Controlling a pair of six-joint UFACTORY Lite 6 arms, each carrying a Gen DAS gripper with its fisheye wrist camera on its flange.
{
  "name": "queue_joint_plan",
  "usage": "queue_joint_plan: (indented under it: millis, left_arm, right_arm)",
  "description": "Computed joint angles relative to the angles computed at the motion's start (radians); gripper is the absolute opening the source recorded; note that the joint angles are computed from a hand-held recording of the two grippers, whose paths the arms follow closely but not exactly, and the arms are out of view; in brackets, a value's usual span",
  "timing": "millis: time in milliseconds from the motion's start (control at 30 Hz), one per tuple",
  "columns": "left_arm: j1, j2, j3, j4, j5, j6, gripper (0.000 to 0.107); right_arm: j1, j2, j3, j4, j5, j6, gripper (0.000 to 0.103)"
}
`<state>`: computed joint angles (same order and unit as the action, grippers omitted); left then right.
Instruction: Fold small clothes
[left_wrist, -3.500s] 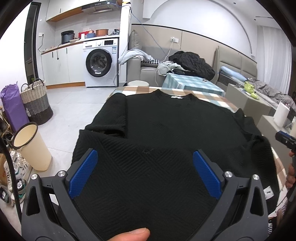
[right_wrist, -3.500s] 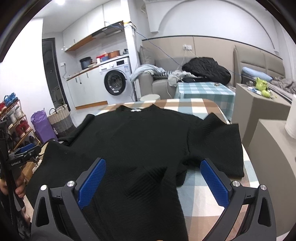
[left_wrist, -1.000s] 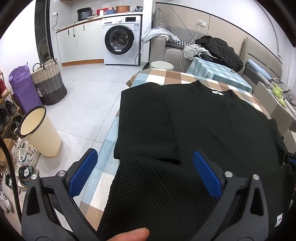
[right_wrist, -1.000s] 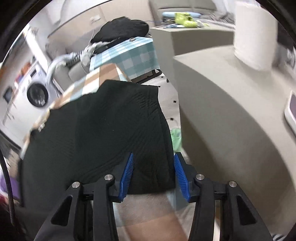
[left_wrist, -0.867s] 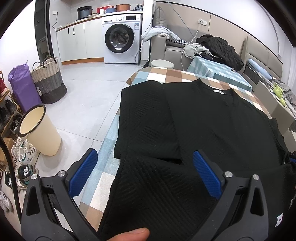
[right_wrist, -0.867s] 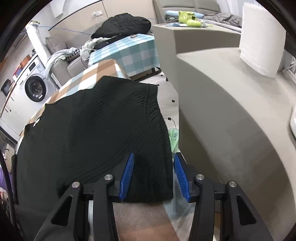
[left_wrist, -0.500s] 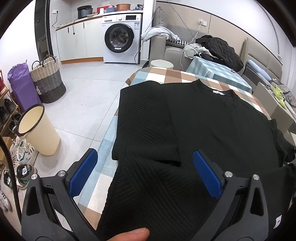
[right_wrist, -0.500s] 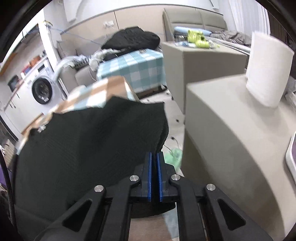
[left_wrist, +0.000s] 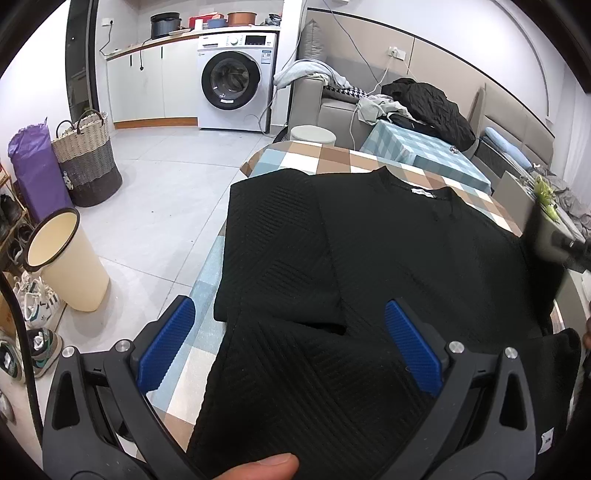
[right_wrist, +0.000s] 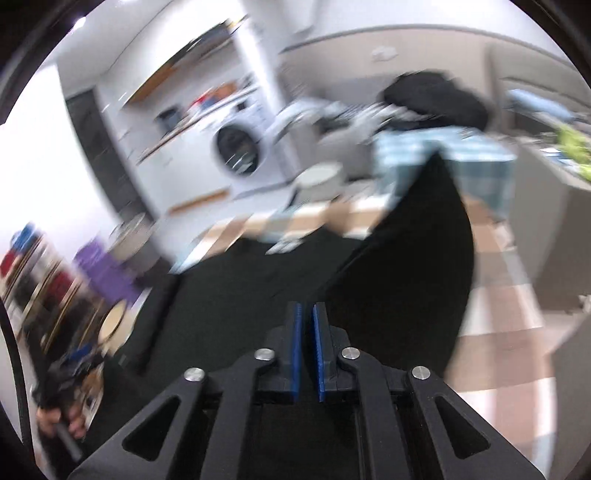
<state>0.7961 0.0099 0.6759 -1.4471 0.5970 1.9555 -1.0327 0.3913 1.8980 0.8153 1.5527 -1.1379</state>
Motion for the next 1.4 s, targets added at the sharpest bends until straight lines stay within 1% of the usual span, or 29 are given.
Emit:
queue_joint_plan:
  millis: [33,67,100,167,300,367,433,500,567,600,633,700,800,867,933,1000,1033,1133,1200,1267,1333,1367,1400]
  left_arm:
    - [0.008,0.0,0.0,0.007,0.005,-0.005,0.102]
    - [0.011,0.003,0.002,0.009,0.006,-0.008,0.102]
    - [0.016,0.007,0.005,0.013,0.008,-0.013,0.102]
    - [0.02,0.029,0.019,0.013,0.005,-0.022,0.102]
    - [0.03,0.093,0.069,0.049,0.002,-0.118,0.102]
    - [0.051,0.11,0.088,0.078,0.018,-0.166,0.102]
    - [0.081,0.123,0.105,0.107,0.044,-0.199,0.096]
    - [0.109,0.155,0.143,0.174,0.09,-0.282,0.077]
    - [0.141,0.213,0.202,0.22,0.163,-0.373,0.069]
    - [0.143,0.237,0.226,0.219,0.176,-0.396,0.069]
    - [0.122,0.259,0.256,0.22,0.147,-0.424,0.069]
    - [0.062,0.289,0.299,0.244,0.052,-0.465,0.067]
    - [-0.008,0.352,0.367,0.338,-0.007,-0.582,0.058]
    - [-0.021,0.389,0.4,0.397,0.002,-0.663,0.053]
    - [-0.021,0.426,0.424,0.418,0.022,-0.691,0.051]
    - [-0.02,0.462,0.445,0.445,0.036,-0.725,0.044]
    - [-0.021,0.477,0.453,0.451,0.037,-0.741,0.044]
    - [-0.042,0.485,0.441,0.402,-0.028,-0.715,0.044]
    - [-0.062,0.491,0.435,0.374,-0.056,-0.7,0.04]
    - [-0.078,0.511,0.452,0.366,-0.062,-0.708,0.038]
    - [-0.094,0.53,0.473,0.349,-0.063,-0.707,0.032]
    - [-0.105,0.54,0.484,0.348,-0.071,-0.713,0.026]
    - [-0.123,0.542,0.48,0.32,-0.102,-0.687,0.021]
  right_arm:
    - [0.015,-0.03,-0.051,-0.012,0.005,-0.014,0.024]
    - [0.019,-0.045,-0.075,-0.02,0.0,-0.019,0.033]
    - [0.013,-0.055,-0.096,-0.02,-0.015,-0.022,0.035]
    - [-0.011,-0.07,-0.151,-0.042,-0.064,-0.004,0.035]
    - [0.02,-0.104,-0.346,-0.223,-0.236,0.089,0.034]
    - [0.004,-0.107,-0.388,-0.238,-0.261,0.071,0.034]
    - [-0.026,-0.104,-0.377,-0.219,-0.247,0.059,0.034]
    - [-0.045,-0.092,-0.339,-0.203,-0.21,0.066,0.037]
    - [-0.06,-0.102,-0.351,-0.191,-0.206,0.046,0.038]
    - [-0.077,-0.108,-0.359,-0.188,-0.196,0.024,0.039]
    - [-0.082,-0.109,-0.359,-0.186,-0.185,0.013,0.04]
    - [-0.107,-0.122,-0.379,-0.184,-0.162,-0.02,0.04]
    - [-0.135,-0.149,-0.407,-0.184,-0.139,-0.044,0.041]
    - [-0.152,-0.155,-0.413,-0.182,-0.131,-0.046,0.041]
    - [-0.16,-0.138,-0.399,-0.177,-0.131,-0.049,0.041]
    - [-0.158,-0.131,-0.387,-0.176,-0.134,-0.036,0.041]
    - [-0.156,-0.138,-0.39,-0.186,-0.13,-0.025,0.041]
    - [-0.156,-0.131,-0.388,-0.187,-0.139,-0.023,0.041]
    - [-0.156,-0.127,-0.386,-0.19,-0.138,-0.021,0.041]
    - [-0.156,-0.126,-0.385,-0.19,-0.138,-0.02,0.041]
    - [-0.16,-0.124,-0.381,-0.191,-0.133,-0.018,0.042]
    - [-0.163,-0.125,-0.382,-0.19,-0.132,-0.019,0.042]
    - [-0.166,-0.125,-0.382,-0.193,-0.131,-0.018,0.042]
